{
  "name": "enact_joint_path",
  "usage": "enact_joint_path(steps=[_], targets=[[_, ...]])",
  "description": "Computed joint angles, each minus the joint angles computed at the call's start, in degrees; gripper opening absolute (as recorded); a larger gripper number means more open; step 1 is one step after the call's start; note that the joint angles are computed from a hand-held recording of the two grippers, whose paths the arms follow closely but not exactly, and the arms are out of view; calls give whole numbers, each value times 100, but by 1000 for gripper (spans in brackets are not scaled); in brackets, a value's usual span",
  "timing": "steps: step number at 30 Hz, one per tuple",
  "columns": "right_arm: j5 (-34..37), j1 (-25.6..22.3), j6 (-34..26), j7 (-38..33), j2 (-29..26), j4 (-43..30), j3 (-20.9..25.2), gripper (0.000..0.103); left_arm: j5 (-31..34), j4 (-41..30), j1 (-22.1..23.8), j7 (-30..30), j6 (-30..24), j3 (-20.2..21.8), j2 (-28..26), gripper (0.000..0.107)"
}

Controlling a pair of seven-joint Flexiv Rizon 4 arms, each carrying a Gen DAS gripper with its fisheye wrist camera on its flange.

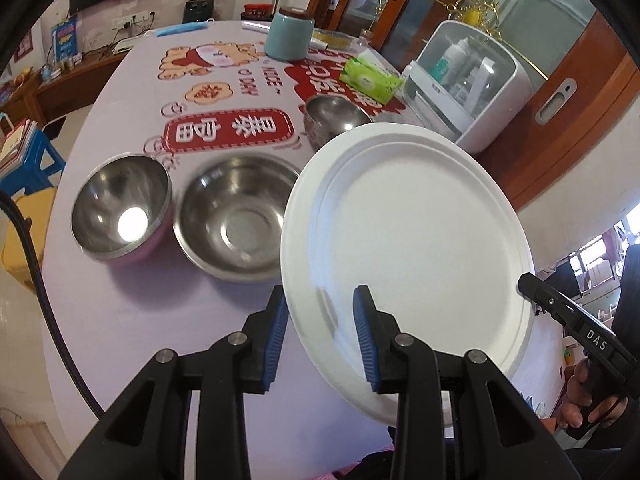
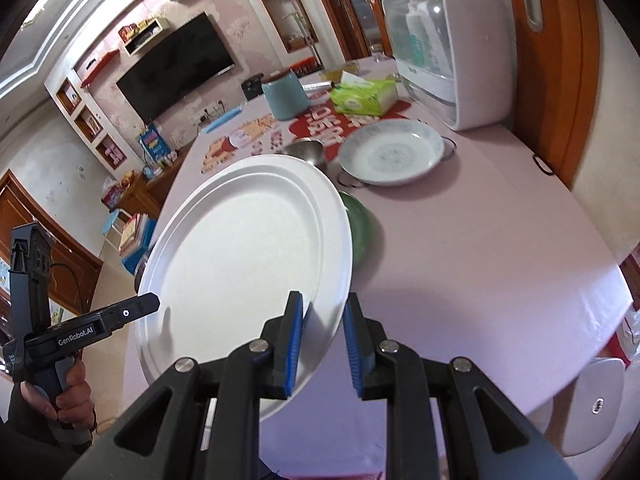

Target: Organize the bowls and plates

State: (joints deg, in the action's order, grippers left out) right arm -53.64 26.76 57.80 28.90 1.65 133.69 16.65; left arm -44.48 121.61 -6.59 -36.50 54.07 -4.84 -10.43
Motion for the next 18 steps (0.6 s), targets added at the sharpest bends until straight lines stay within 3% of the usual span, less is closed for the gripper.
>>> enact_joint_path(steps=[14, 18], targets=[[1673, 74, 588, -1343, 337, 696, 253, 22, 477, 1174, -467, -1155, 840, 49, 481, 31], [2307, 229, 369, -1938, 294, 634, 333, 22, 403, 1424, -542, -1300, 1008, 39, 556, 31]])
